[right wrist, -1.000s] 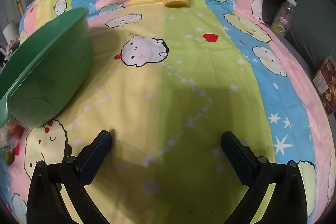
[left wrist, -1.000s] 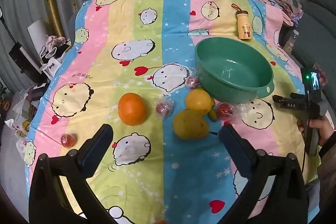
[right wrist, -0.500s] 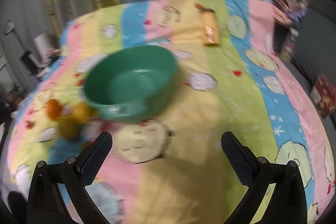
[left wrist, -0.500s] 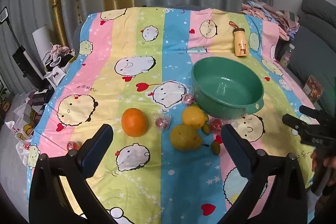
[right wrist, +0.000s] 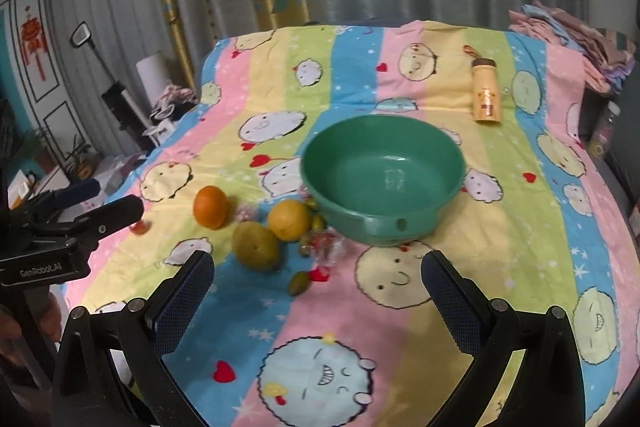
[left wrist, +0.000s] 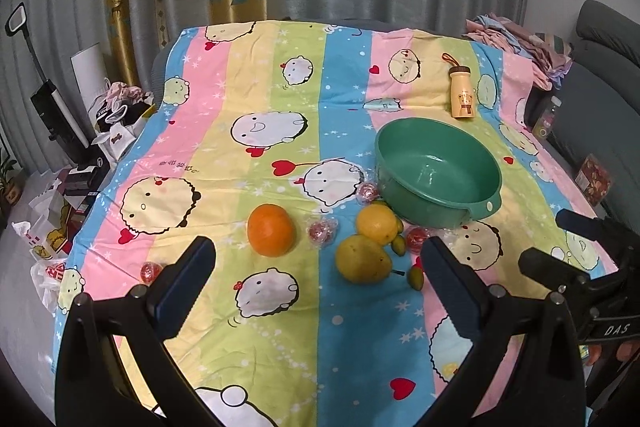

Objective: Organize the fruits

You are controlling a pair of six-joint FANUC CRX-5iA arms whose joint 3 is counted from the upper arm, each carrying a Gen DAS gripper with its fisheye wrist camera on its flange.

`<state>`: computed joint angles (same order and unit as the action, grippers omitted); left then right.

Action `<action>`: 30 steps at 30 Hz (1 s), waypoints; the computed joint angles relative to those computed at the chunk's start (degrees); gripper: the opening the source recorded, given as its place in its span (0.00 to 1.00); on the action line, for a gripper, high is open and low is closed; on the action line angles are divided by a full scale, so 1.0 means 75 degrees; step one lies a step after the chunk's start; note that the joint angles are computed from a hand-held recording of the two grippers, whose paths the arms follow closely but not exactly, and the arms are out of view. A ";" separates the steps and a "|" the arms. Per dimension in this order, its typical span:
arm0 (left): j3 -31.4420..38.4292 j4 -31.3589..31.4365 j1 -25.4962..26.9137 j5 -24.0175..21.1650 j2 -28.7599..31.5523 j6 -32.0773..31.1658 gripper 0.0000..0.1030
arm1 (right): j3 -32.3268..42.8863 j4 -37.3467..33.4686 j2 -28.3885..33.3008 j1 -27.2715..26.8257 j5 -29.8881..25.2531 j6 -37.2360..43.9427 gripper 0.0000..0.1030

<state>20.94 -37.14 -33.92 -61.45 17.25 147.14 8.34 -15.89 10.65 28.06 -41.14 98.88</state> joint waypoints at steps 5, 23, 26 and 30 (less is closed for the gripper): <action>0.0249 -0.0067 -0.0166 -0.0159 0.0220 0.0272 1.00 | -0.0066 0.0140 -0.0016 0.0146 0.0028 -0.0088 1.00; 0.0164 -0.0067 -0.0217 0.0044 0.0273 0.0493 1.00 | 0.0049 0.0171 0.0059 0.0260 -0.0120 -0.0081 1.00; -0.0225 0.0448 0.0020 0.0646 0.0118 0.0455 1.00 | 0.0049 0.0180 0.0104 0.0264 -0.0137 -0.0097 1.00; -0.0883 0.1386 0.0442 0.1600 -0.0081 0.0218 1.00 | -0.0053 0.0275 0.0154 0.0280 -0.0046 -0.0098 1.00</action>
<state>14.32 -26.74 -30.60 -49.46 16.64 148.78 7.94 -13.83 11.81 30.16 -41.48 98.14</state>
